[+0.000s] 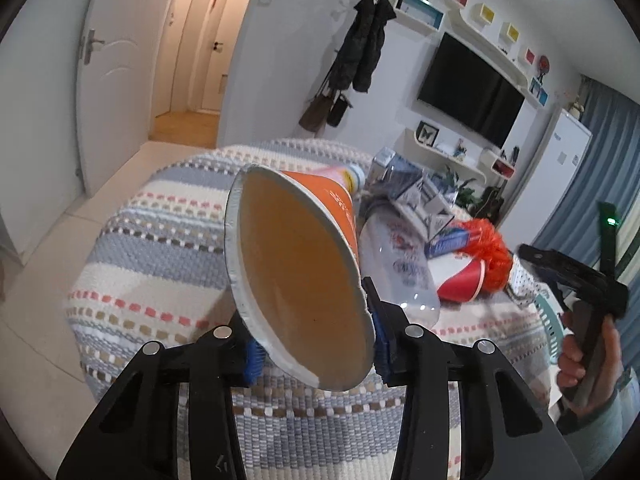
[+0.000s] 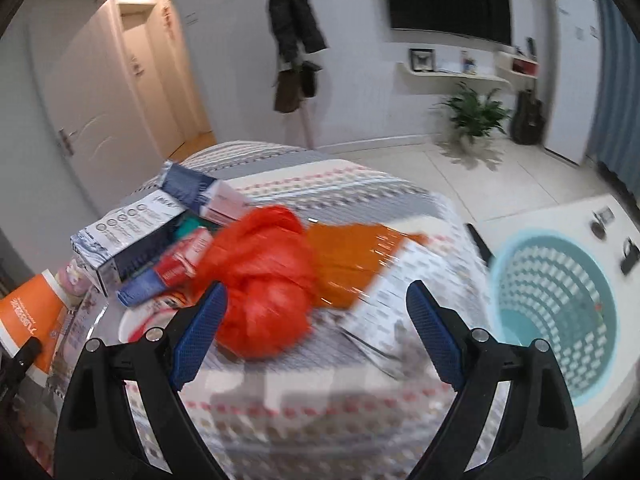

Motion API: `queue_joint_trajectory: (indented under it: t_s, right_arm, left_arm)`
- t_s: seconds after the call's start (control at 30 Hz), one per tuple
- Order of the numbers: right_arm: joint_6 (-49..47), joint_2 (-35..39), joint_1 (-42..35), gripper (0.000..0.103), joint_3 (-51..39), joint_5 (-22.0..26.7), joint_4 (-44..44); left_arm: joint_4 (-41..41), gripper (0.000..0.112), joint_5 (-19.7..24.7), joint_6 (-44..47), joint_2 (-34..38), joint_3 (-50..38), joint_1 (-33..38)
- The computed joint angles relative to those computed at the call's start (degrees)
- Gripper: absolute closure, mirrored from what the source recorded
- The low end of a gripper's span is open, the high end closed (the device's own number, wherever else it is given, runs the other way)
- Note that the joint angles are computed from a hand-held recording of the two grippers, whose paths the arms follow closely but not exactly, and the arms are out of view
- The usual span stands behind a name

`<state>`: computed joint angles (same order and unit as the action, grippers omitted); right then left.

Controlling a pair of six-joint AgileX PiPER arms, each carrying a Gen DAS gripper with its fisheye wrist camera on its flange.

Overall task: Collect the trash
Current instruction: 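Carry the orange cup and red bag to the blue basket and release both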

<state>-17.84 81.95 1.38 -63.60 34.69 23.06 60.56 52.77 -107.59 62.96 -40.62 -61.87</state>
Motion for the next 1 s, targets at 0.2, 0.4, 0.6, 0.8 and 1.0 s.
queue_joint_trajectory:
  t_s: [0.2, 0.4, 0.6, 0.8, 1.0]
  right_arm:
    - [3.72, 7.96, 4.46, 0.017, -6.40, 2.18, -2.91]
    - [-2.26, 10.46, 3.82, 0.061, -7.21, 4.67, 3.18]
    - [-8.18, 4.21, 1.47, 0.070, -4.06, 3.36, 7.70]
    - [-15.70, -0.53, -7.25, 0.070, -5.36, 6.77, 15.22]
    - [-22.96, -1.91, -20.63, 0.070, -7.57, 10.57, 22.06]
  left_arm:
    - [1.94, 0.073, 3.97, 0.76, -0.58, -2.64, -3.10]
    - [3.05, 0.073, 3.74, 4.04, 2.99, -7.79, -3.44]
    - [3.42, 0.073, 1.47, 9.48, 9.05, -15.54, -2.53]
    - [3.30, 0.073, -0.18, 15.86, 16.83, -26.02, -2.53]
    - [0.25, 0.072, -4.10, 24.08, 27.84, -40.00, -1.67]
